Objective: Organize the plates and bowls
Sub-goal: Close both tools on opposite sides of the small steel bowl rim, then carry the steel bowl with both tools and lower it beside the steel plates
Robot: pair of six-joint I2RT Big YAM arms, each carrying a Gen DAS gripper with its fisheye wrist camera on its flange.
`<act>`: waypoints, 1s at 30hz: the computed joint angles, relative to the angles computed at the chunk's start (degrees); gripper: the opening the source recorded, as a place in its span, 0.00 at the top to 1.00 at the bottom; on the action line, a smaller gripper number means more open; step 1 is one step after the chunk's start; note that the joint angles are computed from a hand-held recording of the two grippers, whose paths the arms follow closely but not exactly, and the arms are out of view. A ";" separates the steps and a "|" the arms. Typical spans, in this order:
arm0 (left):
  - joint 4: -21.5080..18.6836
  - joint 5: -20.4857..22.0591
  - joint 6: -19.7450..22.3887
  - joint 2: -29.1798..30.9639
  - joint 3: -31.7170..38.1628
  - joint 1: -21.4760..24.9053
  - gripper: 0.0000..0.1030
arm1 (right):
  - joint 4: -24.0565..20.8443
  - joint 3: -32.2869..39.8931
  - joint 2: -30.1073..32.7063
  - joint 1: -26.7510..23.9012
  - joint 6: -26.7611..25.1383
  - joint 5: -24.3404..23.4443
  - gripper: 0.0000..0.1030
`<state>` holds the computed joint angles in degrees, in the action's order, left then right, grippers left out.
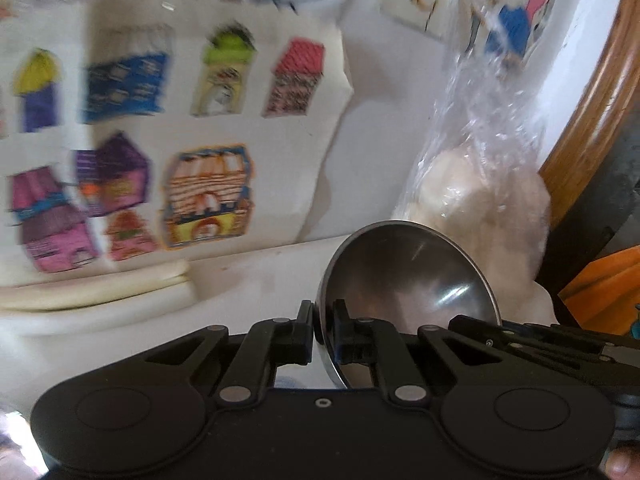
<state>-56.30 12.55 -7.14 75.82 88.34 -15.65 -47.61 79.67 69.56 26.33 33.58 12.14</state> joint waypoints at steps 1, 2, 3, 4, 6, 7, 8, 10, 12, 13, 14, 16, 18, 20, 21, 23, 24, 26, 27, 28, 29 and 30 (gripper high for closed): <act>-0.77 0.56 0.75 -1.54 -0.66 0.81 0.91 | -0.41 -0.05 -0.72 0.98 0.24 0.19 0.86; -1.65 1.28 1.56 -3.01 -1.38 1.64 0.91 | -0.89 -0.21 -1.57 2.34 0.62 0.69 0.87; -2.90 2.09 2.34 -4.37 -2.00 2.52 0.91 | -1.77 -0.12 -2.22 3.88 1.09 1.55 0.87; -4.48 3.16 3.05 -5.82 -2.75 3.65 0.91 | -2.53 -0.09 -2.71 5.29 1.52 2.28 0.87; -7.77 5.47 3.91 -8.43 -4.38 5.98 0.91 | -4.45 -0.03 -3.45 8.84 2.96 4.00 0.87; -9.56 7.12 4.92 -9.86 -5.46 7.74 0.91 | -5.34 -0.25 -3.84 10.58 3.81 4.72 0.87; -11.04 8.29 5.90 -11.11 -6.46 9.15 0.92 | -6.30 -0.37 -4.04 12.45 4.75 5.49 0.87; -13.89 10.37 8.58 -14.35 -9.07 11.87 0.91 | -8.70 -0.61 -4.17 17.09 7.55 7.43 0.87; -16.24 11.98 11.71 -17.15 -10.92 14.13 0.91 | -11.10 -0.84 -4.40 21.50 10.60 9.53 0.87; -18.14 12.85 13.87 -18.58 -11.56 15.64 0.91 | -12.33 -0.56 -4.16 23.58 12.09 10.72 0.87; -19.39 13.57 15.65 -19.85 -12.18 16.90 0.91 | -13.71 -0.41 -4.02 25.68 13.50 11.98 0.87; -21.86 14.05 19.29 -21.90 -12.97 19.04 0.91 | -16.27 0.45 -3.24 29.72 15.74 14.18 0.87; -24.66 14.59 22.86 -23.32 -13.33 21.40 0.91 | -18.42 1.55 -2.25 32.79 18.14 14.88 0.87; -26.90 15.35 25.99 -24.27 -13.62 23.79 0.91 | -19.71 2.15 -1.60 35.00 20.07 14.92 0.86; -27.98 15.75 27.26 -24.31 -13.55 24.81 0.91 | -20.05 2.23 -1.43 35.74 20.81 14.72 0.86; -30.24 16.28 29.70 -24.07 -13.35 26.79 0.91 | -20.40 2.39 -0.86 36.87 21.77 14.36 0.86; -30.95 16.23 30.52 -23.90 -13.27 27.43 0.91 | -20.49 2.40 -0.60 37.28 22.04 14.12 0.86; -31.09 15.60 31.30 -23.80 -13.41 28.19 0.91 | -20.67 2.70 0.12 37.65 22.53 13.79 0.86; -30.88 15.22 31.56 -23.81 -13.49 28.46 0.91 | -20.46 2.94 0.59 37.70 22.33 13.47 0.86; -30.52 14.62 31.67 -23.78 -13.60 28.56 0.91 | -20.20 3.08 0.89 37.51 21.79 13.07 0.86; -30.49 14.28 32.03 -23.56 -13.62 28.78 0.91 | -19.94 3.30 1.31 37.33 21.40 12.68 0.86; -30.62 13.94 32.32 -23.26 -13.61 29.04 0.91 | -19.74 3.54 1.75 37.09 20.87 12.14 0.86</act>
<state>-86.92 26.49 25.18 52.56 74.73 13.39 -67.36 83.21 71.30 63.42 54.45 24.28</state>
